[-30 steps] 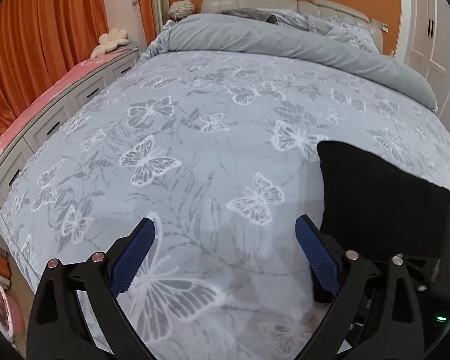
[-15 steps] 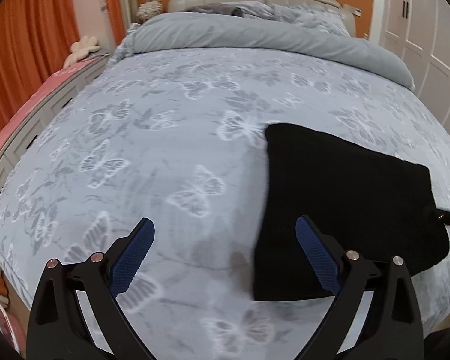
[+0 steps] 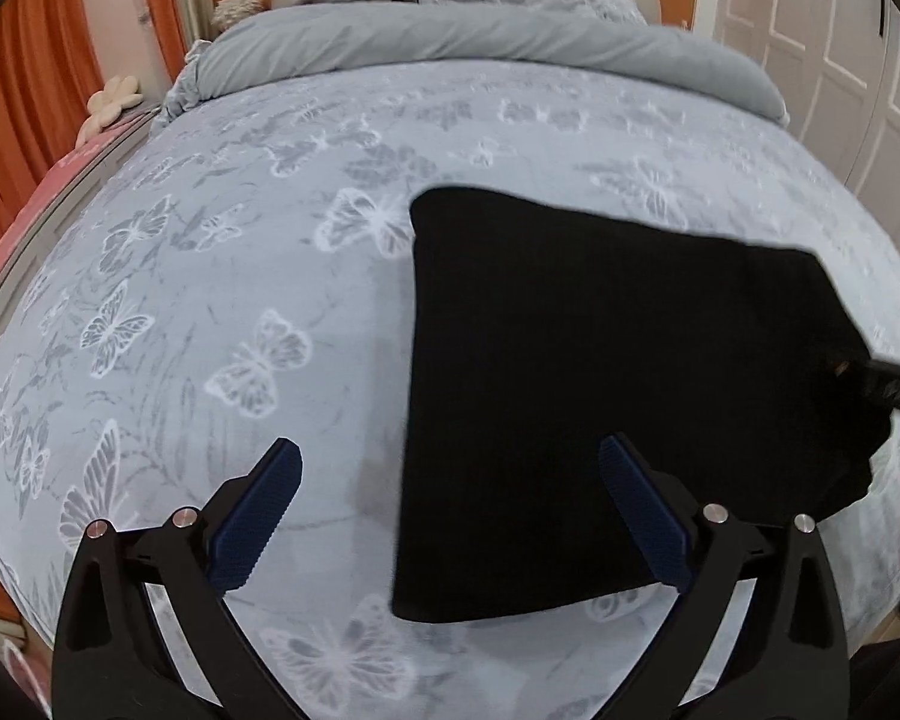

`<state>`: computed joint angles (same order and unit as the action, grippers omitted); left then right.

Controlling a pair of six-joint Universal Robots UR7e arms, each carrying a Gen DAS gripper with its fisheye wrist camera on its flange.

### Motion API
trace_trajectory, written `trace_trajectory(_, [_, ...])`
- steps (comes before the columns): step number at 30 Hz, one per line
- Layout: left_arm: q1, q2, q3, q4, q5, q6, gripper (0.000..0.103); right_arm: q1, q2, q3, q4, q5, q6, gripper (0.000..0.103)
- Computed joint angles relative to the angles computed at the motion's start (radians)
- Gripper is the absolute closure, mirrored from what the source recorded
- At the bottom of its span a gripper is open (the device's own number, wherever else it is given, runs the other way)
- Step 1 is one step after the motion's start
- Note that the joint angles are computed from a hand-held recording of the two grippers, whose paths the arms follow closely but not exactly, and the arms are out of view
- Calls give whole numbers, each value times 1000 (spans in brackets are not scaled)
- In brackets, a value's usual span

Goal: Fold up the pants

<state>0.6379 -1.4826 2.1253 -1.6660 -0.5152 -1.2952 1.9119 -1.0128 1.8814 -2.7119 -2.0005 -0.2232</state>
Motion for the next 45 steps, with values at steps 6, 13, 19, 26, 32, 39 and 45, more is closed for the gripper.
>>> trace_trajectory(6, [-18,-6,11,-22,13,20,5,-28,-46,11,110,77,62,66])
trace_trajectory(13, [-15,-4,15,-65,-4,48,5,-13,-118,54,73,123,-19,90])
trace_trajectory(19, [-1,33,10,-67,-12,79,5,-44,-103,49,119,54,10,75])
trace_trajectory(26, [-3,34,13,-71,-10,82,5,-20,-140,85,-21,7,9,29])
trace_trajectory(32, [10,23,22,-117,-44,110,5,-16,-130,86,36,-16,26,29])
trace_trajectory(39, [18,8,42,-193,-75,163,5,-41,-134,99,98,35,56,29])
trace_trajectory(45, [123,-65,110,-525,-270,302,5,-90,-143,105,141,128,109,27])
